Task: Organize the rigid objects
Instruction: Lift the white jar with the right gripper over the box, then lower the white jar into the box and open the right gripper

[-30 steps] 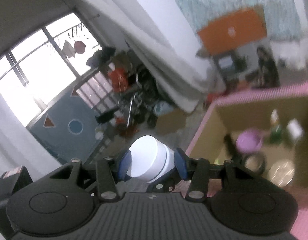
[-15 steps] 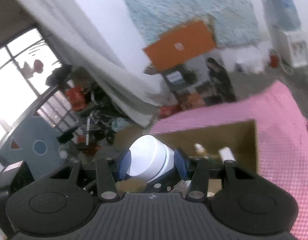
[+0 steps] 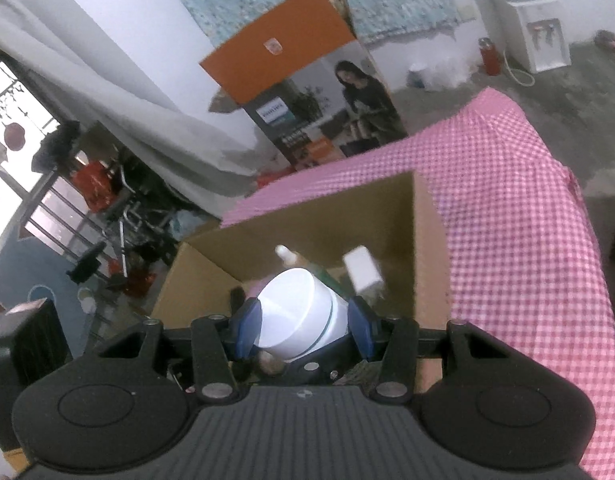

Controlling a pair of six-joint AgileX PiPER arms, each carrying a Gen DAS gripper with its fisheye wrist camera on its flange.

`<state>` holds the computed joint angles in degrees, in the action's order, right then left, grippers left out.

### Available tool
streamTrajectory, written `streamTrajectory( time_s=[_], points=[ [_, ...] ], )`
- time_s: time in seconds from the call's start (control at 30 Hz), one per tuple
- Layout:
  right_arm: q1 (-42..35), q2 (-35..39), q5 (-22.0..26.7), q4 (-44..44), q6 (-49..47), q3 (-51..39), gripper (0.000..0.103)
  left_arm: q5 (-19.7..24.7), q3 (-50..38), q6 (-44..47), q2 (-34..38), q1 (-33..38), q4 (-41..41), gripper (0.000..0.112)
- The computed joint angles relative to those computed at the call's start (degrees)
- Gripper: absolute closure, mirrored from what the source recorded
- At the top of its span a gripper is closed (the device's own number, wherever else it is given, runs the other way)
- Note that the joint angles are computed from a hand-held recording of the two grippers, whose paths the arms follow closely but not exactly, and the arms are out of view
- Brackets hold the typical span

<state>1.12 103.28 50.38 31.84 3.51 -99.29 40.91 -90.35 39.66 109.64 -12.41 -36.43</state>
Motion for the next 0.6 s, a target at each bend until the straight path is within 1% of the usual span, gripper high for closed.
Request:
streamTrajectory(
  time_s=[0.13, 0.2, 0.23, 0.27, 0.33, 0.4, 0.47, 0.53, 0.6],
  points=[
    [0.9, 1.3, 1.6, -3.8, 1.4, -1.8, 0.050, 1.4, -0.6, -0.9, 1.0, -0.5, 0.9, 0.058],
    [1.6, 1.3, 1.9, -5.5, 2.2, -2.2, 0.047, 1.5, -0.5, -1.6, 1.2, -0.7, 1.9, 0.056],
    [1.8, 1.1, 1.7, -6.1, 2.3, -2.0, 0.046, 1.4, -0.3, -1.1, 1.2, -0.6, 1.5, 0.051],
    [2.1, 1.0, 1.5, -7.0, 2.6, -2.0, 0.045, 1.0, 0.4, -0.7, 0.7, -0.6, 1.1, 0.049],
    [2.8, 0.1, 0.5, -9.1, 3.1, -1.1, 0.043, -0.2, 1.9, 0.0, -0.7, -0.7, 0.7, 0.041],
    [3.4, -1.1, -0.9, -11.2, 4.0, 0.1, 0.041, -2.0, 3.9, 1.3, -2.3, -0.8, 0.0, 0.036],
    [3.8, -2.6, -2.3, -12.6, 4.8, 1.6, 0.041, -2.4, 4.9, 2.8, -3.5, -0.3, -1.2, 0.031],
    [3.9, -4.4, -3.8, -13.2, 5.6, 3.2, 0.038, -2.4, 5.9, 4.4, -4.9, 0.6, -2.8, 0.022],
    [4.5, -7.2, -6.1, -14.5, 7.2, 5.8, 0.032, -2.9, 7.8, 6.1, -7.3, 1.8, -4.7, 0.014]
  ],
)
